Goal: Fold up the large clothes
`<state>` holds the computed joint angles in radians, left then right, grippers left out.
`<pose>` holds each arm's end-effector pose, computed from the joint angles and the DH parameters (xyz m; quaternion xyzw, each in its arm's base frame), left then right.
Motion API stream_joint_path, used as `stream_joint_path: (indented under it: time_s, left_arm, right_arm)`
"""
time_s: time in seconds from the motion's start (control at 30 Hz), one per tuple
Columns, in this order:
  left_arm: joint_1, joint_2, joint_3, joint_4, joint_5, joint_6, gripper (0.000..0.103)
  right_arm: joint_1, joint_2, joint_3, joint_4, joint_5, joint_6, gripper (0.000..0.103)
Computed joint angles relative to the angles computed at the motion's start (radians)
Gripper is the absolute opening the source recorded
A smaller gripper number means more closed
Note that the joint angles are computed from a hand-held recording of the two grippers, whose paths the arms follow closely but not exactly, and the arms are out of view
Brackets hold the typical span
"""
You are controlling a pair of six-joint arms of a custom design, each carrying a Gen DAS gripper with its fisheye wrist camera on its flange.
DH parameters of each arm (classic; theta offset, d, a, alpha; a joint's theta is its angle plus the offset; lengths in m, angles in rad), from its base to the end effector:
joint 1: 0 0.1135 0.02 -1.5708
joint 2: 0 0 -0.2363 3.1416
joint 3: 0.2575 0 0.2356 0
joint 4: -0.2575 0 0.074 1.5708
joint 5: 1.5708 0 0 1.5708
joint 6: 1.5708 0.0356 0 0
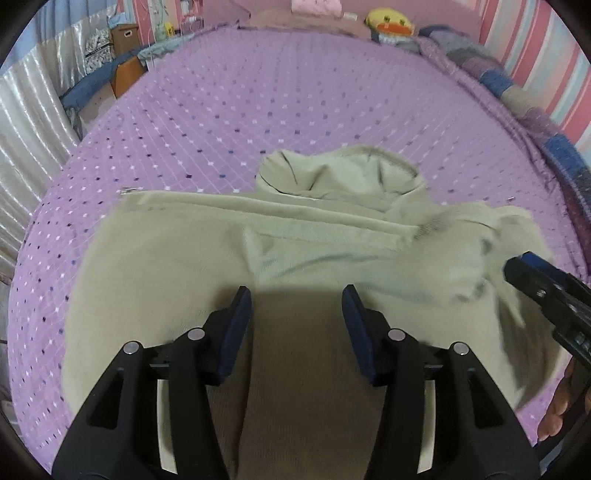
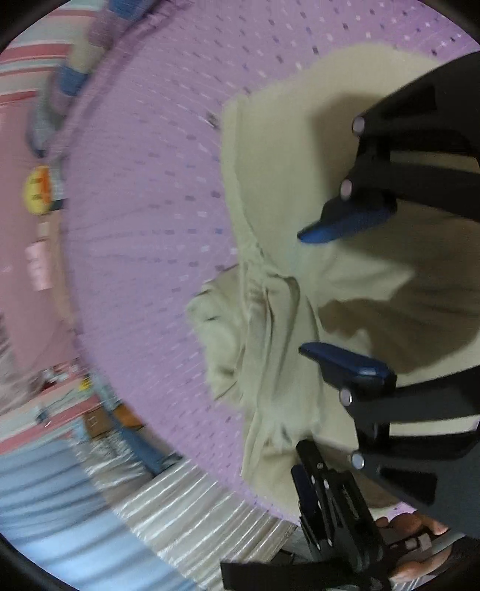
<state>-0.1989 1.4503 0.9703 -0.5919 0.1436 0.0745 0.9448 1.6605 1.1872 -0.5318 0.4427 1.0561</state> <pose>0.2672 -0.0591 0.2002 0.1493 0.9551 -0.0847 0.2414 0.2047 0.2570 0.2088 0.1133 0.9320 0.1154 0.3245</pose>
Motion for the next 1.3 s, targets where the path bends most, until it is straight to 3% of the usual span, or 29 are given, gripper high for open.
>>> stream_joint_path:
  time_s: [0.13,0.27,0.37,0.8,0.9,1.03,1.07,1.13,1.17,1.2,1.27,1.3]
  left_arm:
    - [0.038,-0.199,-0.129,-0.038,0.021,0.028,0.051]
    - [0.090,-0.310,-0.204,-0.079,0.053,0.061,0.051]
    - [0.095,-0.372,-0.237,-0.099,0.042,0.085,0.051]
    - [0.010,-0.268,-0.299,0.039,-0.064,0.073,0.055]
    - [0.051,-0.285,-0.290,0.012,-0.018,0.080,0.054]
    - [0.167,-0.305,-0.237,-0.064,0.122,0.103,0.054]
    - [0.173,-0.312,-0.226,-0.067,0.131,0.094,0.054]
    - [0.165,-0.330,-0.209,-0.049,0.125,0.060,0.065]
    - [0.158,-0.337,-0.200,-0.034,0.111,0.039,0.079]
    - [0.141,-0.336,-0.187,-0.001,0.088,0.001,0.089]
    - [0.135,-0.314,-0.155,0.032,0.087,-0.039,0.090]
    - [0.121,-0.279,-0.121,0.054,0.084,-0.082,0.090]
  right_arm:
    - [0.143,-0.004,0.052,-0.142,0.104,0.103,0.057]
    - [0.254,0.010,0.045,-0.178,0.139,0.250,0.053]
    - [0.287,0.039,0.050,-0.185,0.142,0.301,0.043]
    - [0.213,0.130,-0.005,-0.062,0.015,0.273,0.041]
    - [0.236,0.101,-0.011,-0.066,0.049,0.285,0.040]
    - [0.289,0.004,-0.066,-0.039,0.164,0.332,0.042]
    - [0.288,-0.007,-0.062,-0.042,0.187,0.324,0.043]
    - [0.279,-0.013,-0.032,-0.062,0.238,0.297,0.057]
    - [0.263,-0.005,-0.002,-0.080,0.274,0.272,0.066]
    - [0.253,0.008,0.019,-0.084,0.290,0.258,0.067]
    - [0.216,0.015,0.046,-0.069,0.330,0.212,0.070]
    - [0.200,0.021,0.060,-0.066,0.354,0.205,0.079]
